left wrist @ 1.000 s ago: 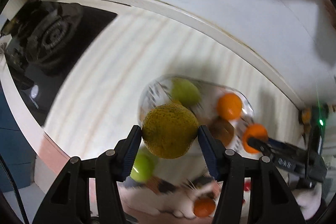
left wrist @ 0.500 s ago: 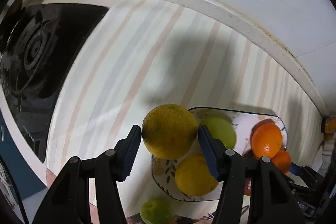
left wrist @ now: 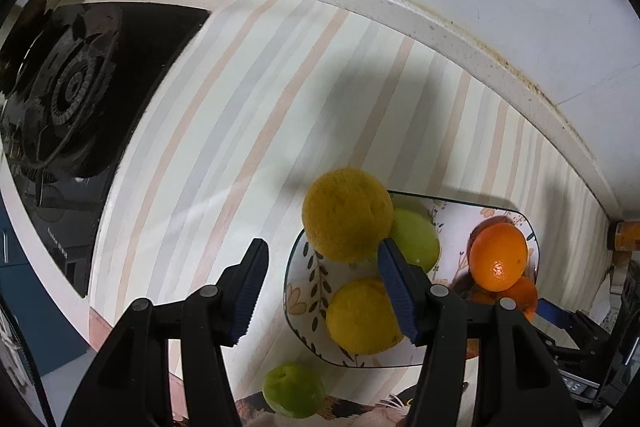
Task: Organize fruits
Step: 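Carry the lemon and orange onto the plate and open both tools, then lift both open tools away from the plate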
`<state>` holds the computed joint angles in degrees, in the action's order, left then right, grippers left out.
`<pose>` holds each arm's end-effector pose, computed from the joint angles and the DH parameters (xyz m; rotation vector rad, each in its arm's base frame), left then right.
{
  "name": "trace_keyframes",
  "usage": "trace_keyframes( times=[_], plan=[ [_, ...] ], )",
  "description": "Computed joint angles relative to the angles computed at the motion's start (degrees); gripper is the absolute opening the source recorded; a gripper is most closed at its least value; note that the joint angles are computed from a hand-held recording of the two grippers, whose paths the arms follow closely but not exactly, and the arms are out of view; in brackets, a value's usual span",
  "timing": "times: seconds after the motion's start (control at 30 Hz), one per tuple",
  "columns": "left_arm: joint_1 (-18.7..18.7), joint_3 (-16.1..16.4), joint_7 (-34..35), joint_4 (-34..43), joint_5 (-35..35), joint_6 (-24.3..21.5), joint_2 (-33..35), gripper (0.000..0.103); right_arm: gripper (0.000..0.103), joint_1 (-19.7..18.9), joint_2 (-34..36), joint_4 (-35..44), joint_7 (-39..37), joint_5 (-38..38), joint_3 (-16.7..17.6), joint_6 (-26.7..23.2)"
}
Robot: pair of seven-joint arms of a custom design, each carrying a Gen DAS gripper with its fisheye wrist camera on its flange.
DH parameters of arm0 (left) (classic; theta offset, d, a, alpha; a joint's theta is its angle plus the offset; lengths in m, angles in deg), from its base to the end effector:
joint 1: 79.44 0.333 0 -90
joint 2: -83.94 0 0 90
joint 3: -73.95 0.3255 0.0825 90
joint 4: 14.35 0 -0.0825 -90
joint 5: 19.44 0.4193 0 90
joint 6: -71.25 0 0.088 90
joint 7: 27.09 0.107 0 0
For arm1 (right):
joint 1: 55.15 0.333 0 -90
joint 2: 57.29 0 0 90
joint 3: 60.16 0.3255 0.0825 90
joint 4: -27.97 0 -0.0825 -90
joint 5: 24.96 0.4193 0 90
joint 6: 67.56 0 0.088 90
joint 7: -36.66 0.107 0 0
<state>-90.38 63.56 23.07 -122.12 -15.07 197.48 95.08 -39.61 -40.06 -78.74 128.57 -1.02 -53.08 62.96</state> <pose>0.6096 -0.2299 0.4130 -2.4632 1.8400 -0.1845 0.6165 0.2624 0.3611 -2.0944 1.8989 0.3569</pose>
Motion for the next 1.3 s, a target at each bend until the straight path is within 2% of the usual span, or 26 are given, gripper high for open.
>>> trace_keyframes(
  times=[0.07,0.13,0.23,0.27,0.57,0.67,1.03,1.3],
  plan=[
    [0.0,0.0,-0.9,-1.4,0.0,0.5,-1.4,0.061,0.09,0.1,-1.0,-0.6,0.0,-0.3,0.0,0.4],
    [-0.1,0.0,-1.9,-3.2,0.0,1.5,-3.2,0.072,0.094,0.5,-2.1,-1.2,0.7,-1.3,-0.3,0.8],
    [-0.4,-0.3,-3.3,-5.0,1.3,1.8,-5.3,0.087,0.094,1.6,-4.2,-2.6,2.6,-4.7,-0.7,2.3],
    [-0.6,-0.5,-4.0,-5.8,2.0,1.9,-6.3,0.088,0.094,1.9,-5.1,-3.3,3.0,-5.8,-0.8,2.8],
    [-3.1,-3.4,-11.3,-11.5,8.0,2.3,-14.5,0.089,0.095,3.6,-15.0,-11.5,5.1,-11.6,-0.9,7.0],
    [-4.1,-4.8,-14.8,-12.5,11.2,0.6,-16.9,0.089,0.095,4.1,-18.8,-14.7,5.7,-13.0,-0.8,8.1],
    [-6.2,-8.5,-20.8,-17.7,14.0,-0.5,-26.5,0.089,0.095,5.6,-33.1,-25.2,6.1,-14.7,-0.8,10.4],
    [-7.4,-10.7,-22.5,-19.8,14.4,-1.6,-32.7,0.089,0.095,6.8,-42.2,-30.4,5.7,-14.0,-1.2,10.2]
  ],
)
